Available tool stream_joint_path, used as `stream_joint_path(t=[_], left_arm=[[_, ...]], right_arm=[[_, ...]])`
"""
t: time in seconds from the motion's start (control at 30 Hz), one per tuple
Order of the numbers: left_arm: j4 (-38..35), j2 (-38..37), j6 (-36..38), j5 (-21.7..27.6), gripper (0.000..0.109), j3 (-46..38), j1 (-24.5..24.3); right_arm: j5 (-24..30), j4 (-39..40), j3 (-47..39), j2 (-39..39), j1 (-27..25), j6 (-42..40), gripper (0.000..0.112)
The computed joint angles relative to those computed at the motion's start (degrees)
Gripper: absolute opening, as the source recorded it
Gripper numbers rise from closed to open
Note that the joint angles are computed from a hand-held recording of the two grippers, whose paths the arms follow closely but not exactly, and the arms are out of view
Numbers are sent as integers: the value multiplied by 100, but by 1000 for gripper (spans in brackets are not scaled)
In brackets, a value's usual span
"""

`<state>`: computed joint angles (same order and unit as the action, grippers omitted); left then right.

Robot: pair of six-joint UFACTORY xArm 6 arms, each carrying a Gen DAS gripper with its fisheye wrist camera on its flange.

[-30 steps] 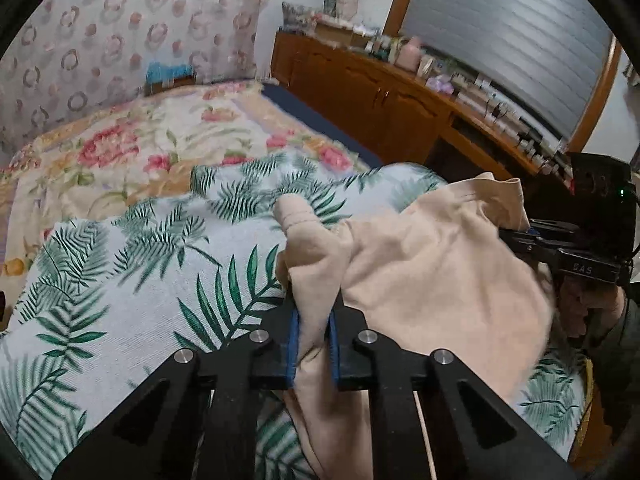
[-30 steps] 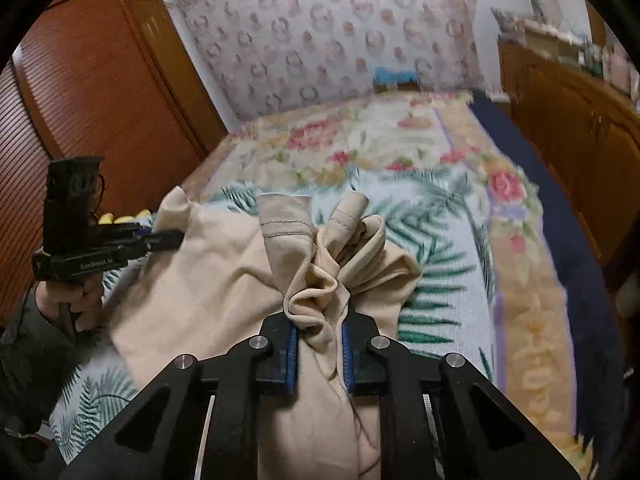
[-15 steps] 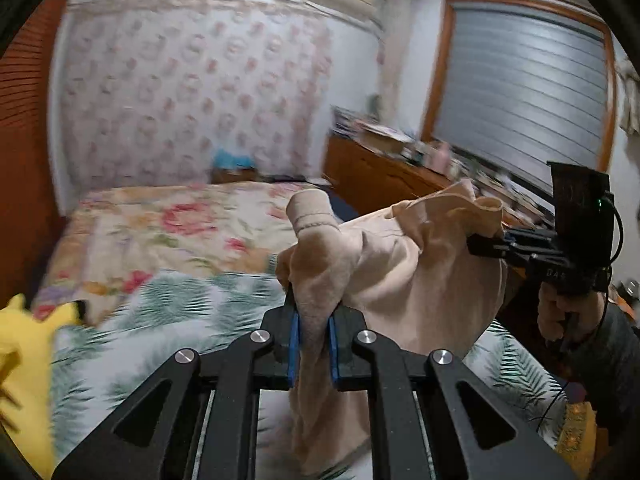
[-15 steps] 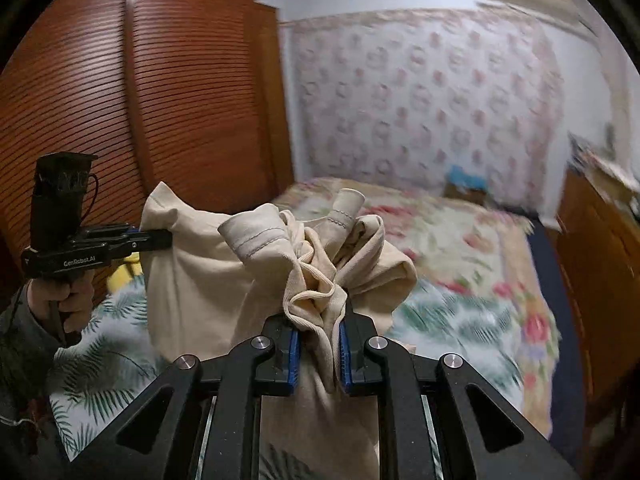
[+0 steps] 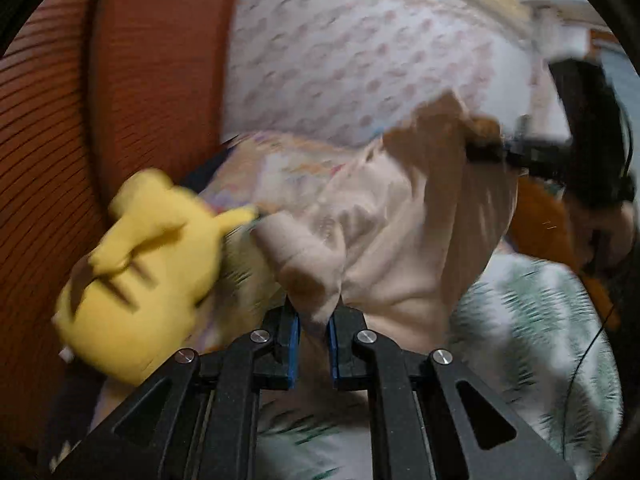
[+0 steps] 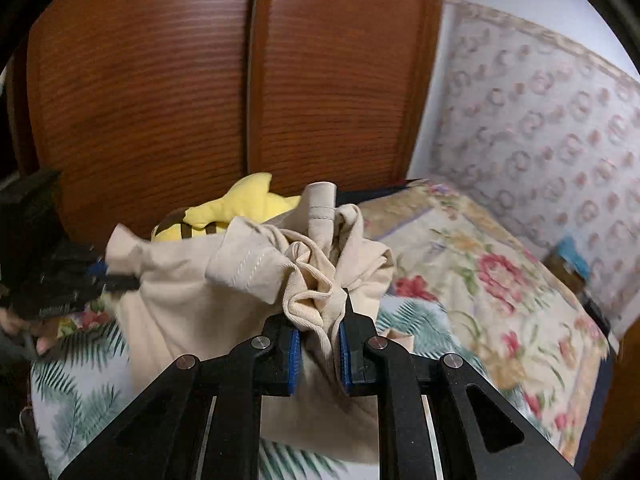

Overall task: Fold small clothes
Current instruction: 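Carry the folded shirt beside the yellow plush toy and release it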

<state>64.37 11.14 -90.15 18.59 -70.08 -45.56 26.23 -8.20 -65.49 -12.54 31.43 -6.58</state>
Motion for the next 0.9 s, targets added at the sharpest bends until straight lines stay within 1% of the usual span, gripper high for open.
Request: stream_joint_path(t=[0.07, 0.13, 0.2, 0.23, 0.3, 0.33, 0.37, 0.4, 0.43, 0.5, 0.53, 0.57, 0.63, 0.67, 0.7, 0.77, 0.83, 0.9], left_arm=[[167, -115, -345, -109, 12, 266, 79], [253, -187, -547, -119, 12, 431, 111], [287, -258, -651, -108, 12, 594, 151], [273, -288, -658, -126, 12, 656, 174], [155, -273, -609, -98, 12, 669, 150], [102, -279, -571, -125, 12, 697, 147], [34, -254, -527, -129, 13, 702, 139], [-6, -250, -494, -132, 14, 703, 145], [-24, -253, -460, -145, 15, 711, 165], [93, -326, -523, -107, 19, 775, 169], [160, -379, -561, -83, 27, 805, 172], [334, -446, -716, -68, 36, 843, 165], [707, -587, -1045, -68, 46, 923, 161], [902, -673, -1195, -54, 49, 950, 138], [962, -705, -1210, -38, 52, 951, 119], [1178, -797, -1267, 74, 79, 909, 6], [1400, -826, -1315, 154, 80, 817, -109], [1368, -817, -1140, 261, 81, 704, -252]], right_arm=[[101, 106, -755, 794, 110, -151, 16], [289, 297, -1628, 1598, 155, -398, 16], [553, 404, -2409, 2265, 209, -521, 16], [608, 568, -2710, 2562, 109, -756, 16], [737, 681, -3073, 2889, 11, -849, 18], [871, 825, -3347, 3047, -131, -893, 19], [924, 907, -3456, 3105, -179, -827, 22], [913, 930, -3550, 3179, -196, -707, 28], [805, 901, -3457, 3139, -207, -564, 36], [551, 936, -3202, 2987, -226, -486, 44], [378, 817, -2989, 2874, -234, -350, 46], [228, 642, -2535, 2567, -222, -146, 47], [-127, 371, -1891, 2142, -250, 244, 47], [-358, 9, -1364, 1806, -159, 703, 47], [-483, -317, -1044, 1569, -178, 1126, 48], [-709, -886, -350, 1030, -165, 1914, 48], [-857, -1615, 266, 517, -166, 2818, 48], [-848, -2310, 840, -69, -131, 3616, 48]])
